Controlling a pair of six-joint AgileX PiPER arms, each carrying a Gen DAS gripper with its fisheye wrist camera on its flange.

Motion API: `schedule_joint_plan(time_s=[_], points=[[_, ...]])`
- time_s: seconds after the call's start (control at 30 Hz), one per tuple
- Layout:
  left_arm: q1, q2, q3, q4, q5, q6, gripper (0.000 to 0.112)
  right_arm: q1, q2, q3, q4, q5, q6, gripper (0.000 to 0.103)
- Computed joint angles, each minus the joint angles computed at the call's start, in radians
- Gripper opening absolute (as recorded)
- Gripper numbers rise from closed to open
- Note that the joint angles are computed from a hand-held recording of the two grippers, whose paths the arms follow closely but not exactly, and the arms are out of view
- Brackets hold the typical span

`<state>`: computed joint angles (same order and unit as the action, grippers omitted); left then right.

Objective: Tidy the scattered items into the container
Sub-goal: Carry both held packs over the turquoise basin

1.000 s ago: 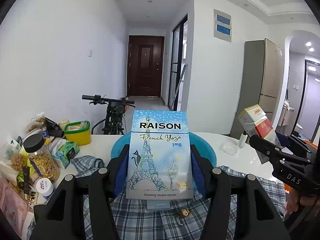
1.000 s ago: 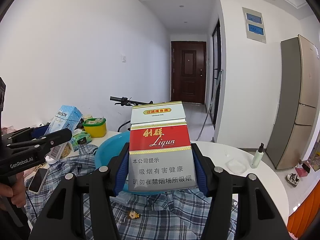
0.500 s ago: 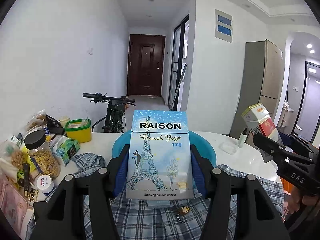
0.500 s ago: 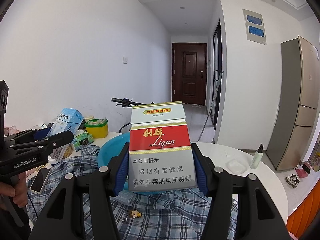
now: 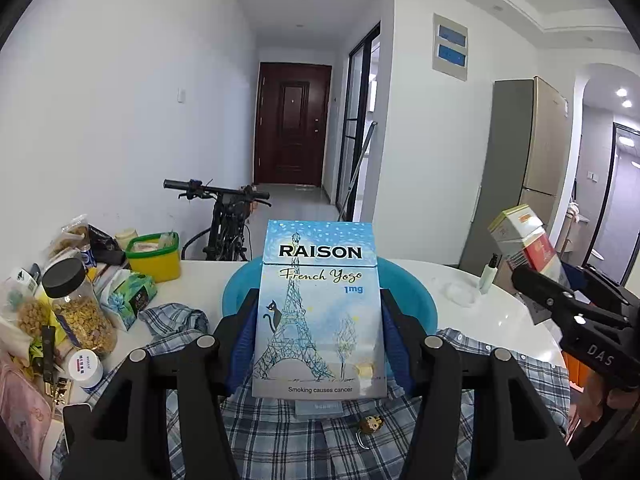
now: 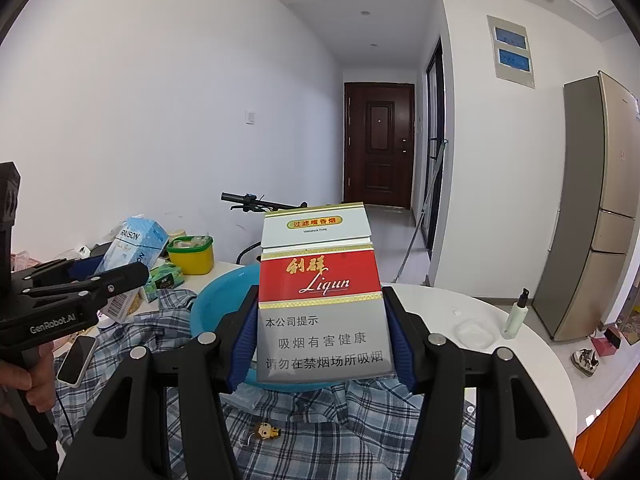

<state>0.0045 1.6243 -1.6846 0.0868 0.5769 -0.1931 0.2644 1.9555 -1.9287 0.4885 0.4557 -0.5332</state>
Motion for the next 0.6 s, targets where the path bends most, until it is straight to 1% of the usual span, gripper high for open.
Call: schedule_joint_plan(time_s=[0.1, 0.2, 0.3, 0.47, 0.6], points=[[0.012, 0.033, -0.029, -0.037, -0.003, 0.03, 0.059, 0.002, 0.027, -0.037, -0.025, 0.008, 0.021, 0.056], [0.027, 0.07, -0.061, -0.124, -0.009, 0.106, 0.059, 0.005, 0.068, -0.103, -0.077, 0.037, 0.065, 0.056], [0.024, 0.115, -0.111, -0.126, -0.005, 0.122, 0.059, 0.002, 0.117, -0.182, -0.083, 0.077, 0.079, 0.056], [0.027, 0.188, -0.197, -0.109, -0.011, 0.127, 0.059, -0.002, 0.228, -0.37, -0.11, 0.163, 0.133, 0.056], [0.036, 0.267, -0.302, -0.11, 0.008, 0.135, 0.059, 0.003, 0.342, -0.585, -0.166, 0.26, 0.193, 0.056]])
